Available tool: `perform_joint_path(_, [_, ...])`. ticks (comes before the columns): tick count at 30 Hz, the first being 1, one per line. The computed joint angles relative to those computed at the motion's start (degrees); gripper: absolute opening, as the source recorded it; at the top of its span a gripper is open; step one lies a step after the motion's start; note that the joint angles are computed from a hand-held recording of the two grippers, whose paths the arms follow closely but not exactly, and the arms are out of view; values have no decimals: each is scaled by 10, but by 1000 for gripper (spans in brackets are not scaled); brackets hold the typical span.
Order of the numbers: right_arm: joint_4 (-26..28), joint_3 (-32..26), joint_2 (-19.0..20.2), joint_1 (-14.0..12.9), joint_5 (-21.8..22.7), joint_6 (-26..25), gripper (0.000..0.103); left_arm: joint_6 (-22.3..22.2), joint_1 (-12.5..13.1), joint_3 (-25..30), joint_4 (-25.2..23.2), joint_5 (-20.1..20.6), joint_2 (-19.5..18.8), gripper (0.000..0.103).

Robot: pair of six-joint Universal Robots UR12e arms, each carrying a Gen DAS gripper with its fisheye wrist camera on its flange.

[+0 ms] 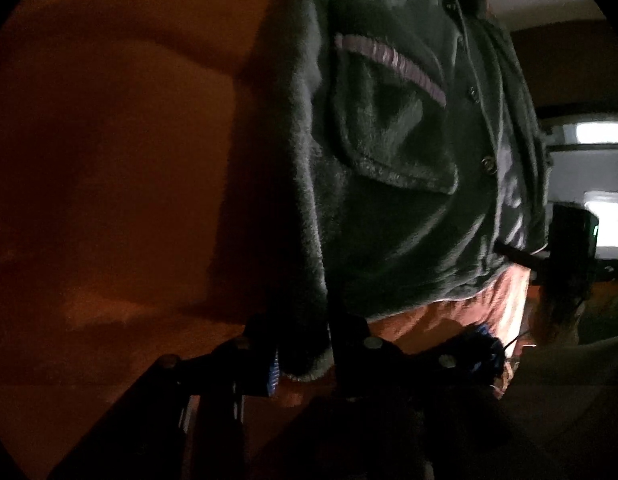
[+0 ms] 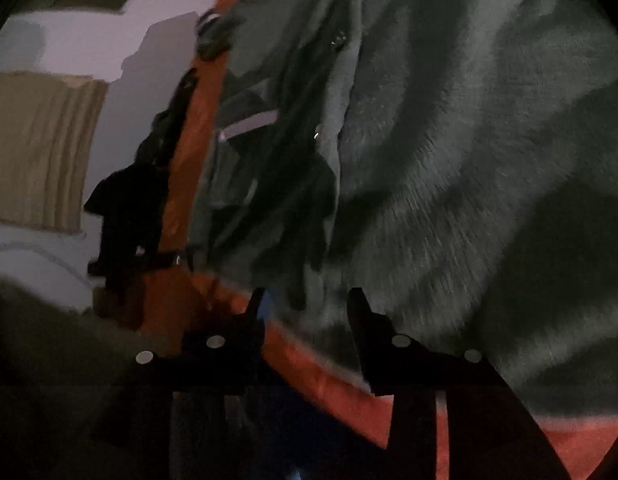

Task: Fold clothes

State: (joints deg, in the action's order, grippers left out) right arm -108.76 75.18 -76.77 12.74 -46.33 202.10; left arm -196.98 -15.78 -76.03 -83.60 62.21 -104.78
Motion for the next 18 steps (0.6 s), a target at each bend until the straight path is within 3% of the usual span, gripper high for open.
perform_joint_path(1, [12, -10, 8, 4, -2, -12, 37, -3, 2, -2, 3, 12, 2, 20])
perform_joint_path(3, [51, -32, 19, 15, -34, -47, 4, -20, 4, -8, 10, 31, 8, 10])
perform_joint_path(5, [45, -14, 9, 14, -21, -44, 3, -50, 7, -16, 18, 44, 14, 9])
perform_joint_path(8, [32, 28, -13, 7, 14, -14, 3, -84, 15, -26, 20, 29, 28, 9])
perform_joint_path(11, [5, 60, -29, 6, -2, 4, 3, -14, 2, -30, 26, 57, 29, 9])
perform_joint_path(13, [-6, 61, -29, 5, -5, 6, 3, -20, 4, -41, 25, 46, 30, 10])
perform_joint_path(18, [-15, 44, -34, 3, -10, -38, 3, -36, 13, -62, 76, 23, 46, 10])
